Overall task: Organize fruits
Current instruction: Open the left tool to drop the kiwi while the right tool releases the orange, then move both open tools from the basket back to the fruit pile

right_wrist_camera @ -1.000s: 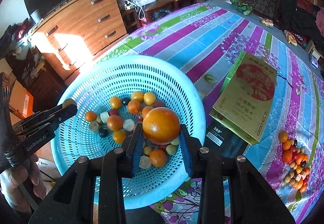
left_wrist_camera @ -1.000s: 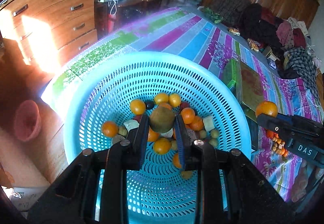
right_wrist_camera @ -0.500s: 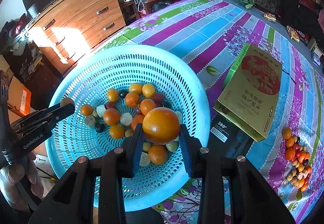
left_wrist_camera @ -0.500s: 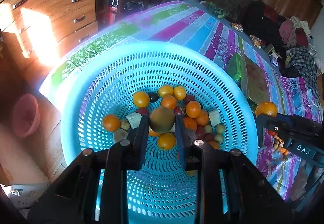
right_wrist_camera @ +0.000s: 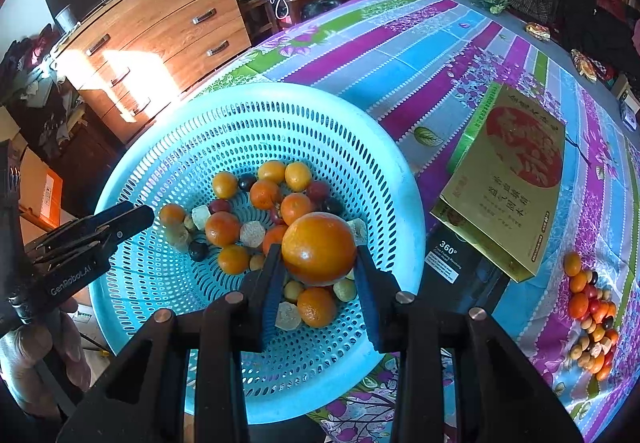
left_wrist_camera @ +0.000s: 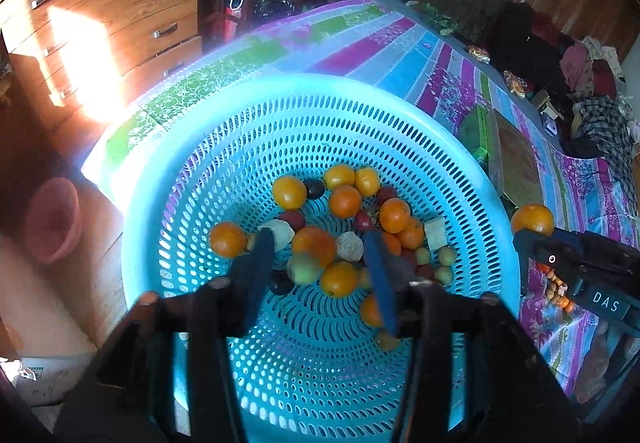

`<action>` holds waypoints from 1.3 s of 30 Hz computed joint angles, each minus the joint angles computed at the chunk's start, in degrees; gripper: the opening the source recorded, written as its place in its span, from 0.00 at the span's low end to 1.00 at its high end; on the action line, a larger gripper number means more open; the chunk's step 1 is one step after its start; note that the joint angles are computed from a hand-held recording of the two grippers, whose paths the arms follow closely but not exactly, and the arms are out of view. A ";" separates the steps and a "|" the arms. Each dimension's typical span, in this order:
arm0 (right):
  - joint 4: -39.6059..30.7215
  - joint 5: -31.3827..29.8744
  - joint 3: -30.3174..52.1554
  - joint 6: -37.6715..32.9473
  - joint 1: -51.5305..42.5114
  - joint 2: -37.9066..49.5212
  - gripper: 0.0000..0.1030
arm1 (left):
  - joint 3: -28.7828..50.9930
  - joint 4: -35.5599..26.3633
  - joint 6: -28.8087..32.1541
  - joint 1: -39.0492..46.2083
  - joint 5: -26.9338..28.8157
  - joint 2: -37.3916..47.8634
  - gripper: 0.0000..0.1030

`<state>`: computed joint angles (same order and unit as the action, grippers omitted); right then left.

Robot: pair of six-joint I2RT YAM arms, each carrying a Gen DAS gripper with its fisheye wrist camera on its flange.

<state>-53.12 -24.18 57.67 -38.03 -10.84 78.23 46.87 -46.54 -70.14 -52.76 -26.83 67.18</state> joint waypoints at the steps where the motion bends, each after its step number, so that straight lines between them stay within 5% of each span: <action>1: 0.12 0.09 -0.06 0.13 0.16 0.06 0.38 | -0.08 0.01 0.12 0.12 -0.01 -0.14 0.54; 4: 0.38 0.18 -0.61 0.03 0.33 0.14 0.38 | -0.57 0.49 0.38 0.62 0.34 -0.35 0.56; 8: 0.64 -0.58 -1.16 -0.22 -0.01 -0.17 0.59 | -0.91 0.77 -0.02 0.38 0.39 -0.26 0.60; 21: 4.81 -4.64 -7.04 -4.84 -9.26 -14.36 0.61 | 0.47 1.44 -0.80 -1.78 -1.09 0.70 0.66; 25: 5.33 -8.73 -7.72 -7.68 -16.16 -18.83 0.89 | 1.86 1.96 -0.85 -2.56 -2.08 1.92 0.69; 39: 1.55 -17.52 -4.24 -18.56 -30.71 -19.03 0.91 | 8.37 2.25 -1.77 -7.15 -4.14 8.93 0.70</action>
